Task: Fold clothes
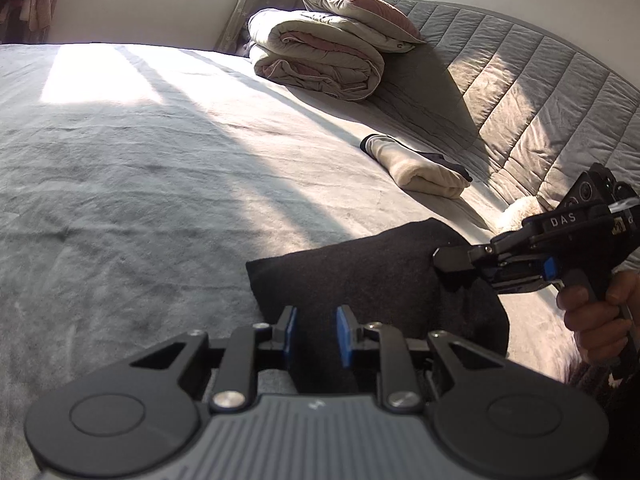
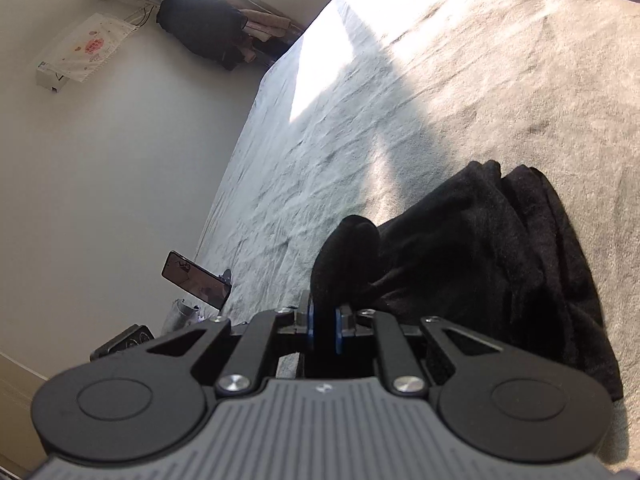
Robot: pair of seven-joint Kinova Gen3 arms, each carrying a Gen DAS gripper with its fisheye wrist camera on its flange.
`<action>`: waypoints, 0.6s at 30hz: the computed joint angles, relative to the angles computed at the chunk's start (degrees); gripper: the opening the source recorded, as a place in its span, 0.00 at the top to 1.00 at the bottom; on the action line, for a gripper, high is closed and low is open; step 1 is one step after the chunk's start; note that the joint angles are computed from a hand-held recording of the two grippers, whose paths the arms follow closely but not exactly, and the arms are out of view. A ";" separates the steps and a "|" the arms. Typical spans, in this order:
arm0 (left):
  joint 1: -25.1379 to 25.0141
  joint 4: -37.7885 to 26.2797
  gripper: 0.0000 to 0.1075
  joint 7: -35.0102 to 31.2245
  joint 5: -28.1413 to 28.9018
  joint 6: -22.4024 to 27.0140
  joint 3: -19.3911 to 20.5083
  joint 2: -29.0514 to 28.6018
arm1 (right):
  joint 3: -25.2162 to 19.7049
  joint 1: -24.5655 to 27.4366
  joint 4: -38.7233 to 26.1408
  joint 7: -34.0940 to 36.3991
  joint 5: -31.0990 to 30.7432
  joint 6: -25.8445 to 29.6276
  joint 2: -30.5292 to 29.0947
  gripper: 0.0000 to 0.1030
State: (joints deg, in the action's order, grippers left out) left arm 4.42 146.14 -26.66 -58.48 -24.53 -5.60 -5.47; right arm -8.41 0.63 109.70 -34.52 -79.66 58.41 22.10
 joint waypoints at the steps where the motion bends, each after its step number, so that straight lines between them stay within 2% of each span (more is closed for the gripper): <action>1: 0.15 -0.07 0.80 -1.74 1.20 -0.17 0.78 0.22 | 0.21 0.62 -0.59 -1.29 -0.14 1.14 0.62 0.88; 4: 0.47 0.05 0.80 -6.20 3.98 -1.88 2.18 0.92 | 0.84 2.58 -2.11 -5.52 -0.62 3.74 2.15 0.88; 9: 0.76 -0.72 0.80 -7.49 4.22 -2.39 4.30 3.02 | 1.74 5.04 -3.53 -9.99 -0.92 3.90 3.01 0.87; 14: 1.09 -1.46 0.80 -9.46 5.75 -0.14 7.12 4.41 | 2.85 2.24 -4.89 -18.04 6.23 -4.96 0.71 0.80; 17: 1.08 -1.26 0.80 -10.85 7.17 -0.08 7.76 4.48 | 1.46 2.64 -5.30 -19.27 9.16 -6.02 0.29 0.71; 18: 0.92 -1.06 0.80 -11.05 7.37 -0.52 7.68 4.41 | 0.87 3.21 -4.81 -18.27 8.88 -5.90 0.00 0.61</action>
State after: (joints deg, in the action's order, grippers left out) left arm 5.34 145.08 -37.71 -51.10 -25.05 2.08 -1.06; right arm -7.54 3.84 104.89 -52.79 -70.77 52.51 22.10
